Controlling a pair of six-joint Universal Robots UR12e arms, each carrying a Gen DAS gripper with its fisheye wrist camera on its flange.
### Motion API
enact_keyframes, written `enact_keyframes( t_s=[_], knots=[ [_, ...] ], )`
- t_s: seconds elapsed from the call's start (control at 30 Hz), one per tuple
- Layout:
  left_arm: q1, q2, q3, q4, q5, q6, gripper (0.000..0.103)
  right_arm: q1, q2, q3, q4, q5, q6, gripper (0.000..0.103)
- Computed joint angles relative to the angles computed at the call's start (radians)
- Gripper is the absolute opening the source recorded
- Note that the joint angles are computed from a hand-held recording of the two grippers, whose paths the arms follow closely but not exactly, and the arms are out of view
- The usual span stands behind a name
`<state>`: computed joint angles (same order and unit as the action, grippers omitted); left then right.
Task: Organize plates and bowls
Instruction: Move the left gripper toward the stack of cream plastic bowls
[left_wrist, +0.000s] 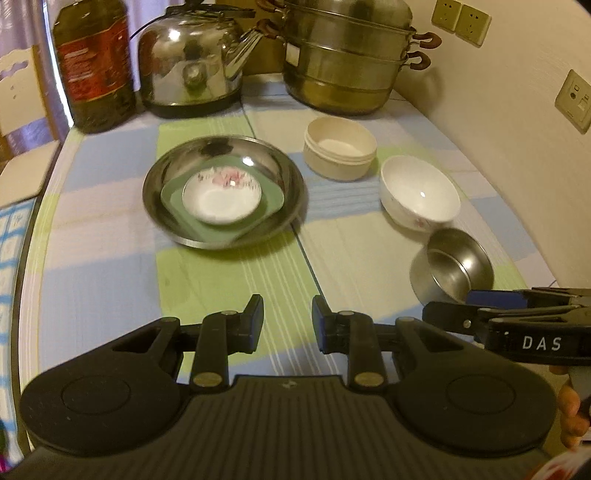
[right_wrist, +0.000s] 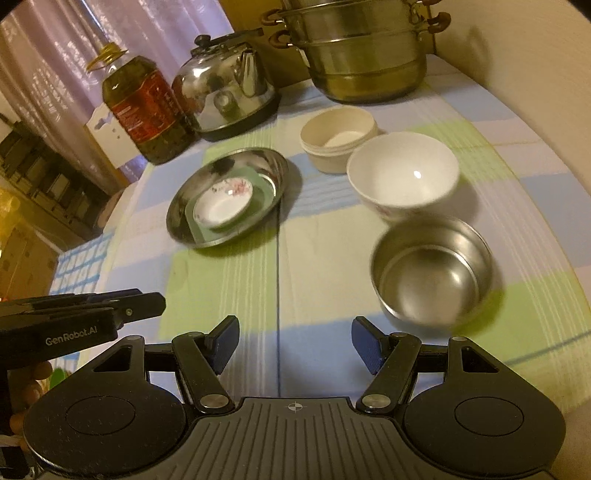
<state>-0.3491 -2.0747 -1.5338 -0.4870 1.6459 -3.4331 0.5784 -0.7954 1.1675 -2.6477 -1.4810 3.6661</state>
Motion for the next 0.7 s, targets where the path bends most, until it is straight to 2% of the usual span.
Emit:
enact_keyframes(
  t_s=[0.3,0.43,0.7],
  knots=[
    [0.044,-0.084,0.111,-0.016,-0.083,0.097,0.025,0.003,0.102,-0.173,0.027,-0.059,0.073,0.067],
    [0.062,-0.124,0.167,-0.027,-0.113,0.128,0.025,0.003,0.149,-0.252,0.042,-0.087,0.101,0.059],
    [0.081,-0.207,0.293,-0.045,-0.159,0.201,0.025,0.001,0.249,-0.435,0.132,-0.171,0.145,0.044]
  ],
)
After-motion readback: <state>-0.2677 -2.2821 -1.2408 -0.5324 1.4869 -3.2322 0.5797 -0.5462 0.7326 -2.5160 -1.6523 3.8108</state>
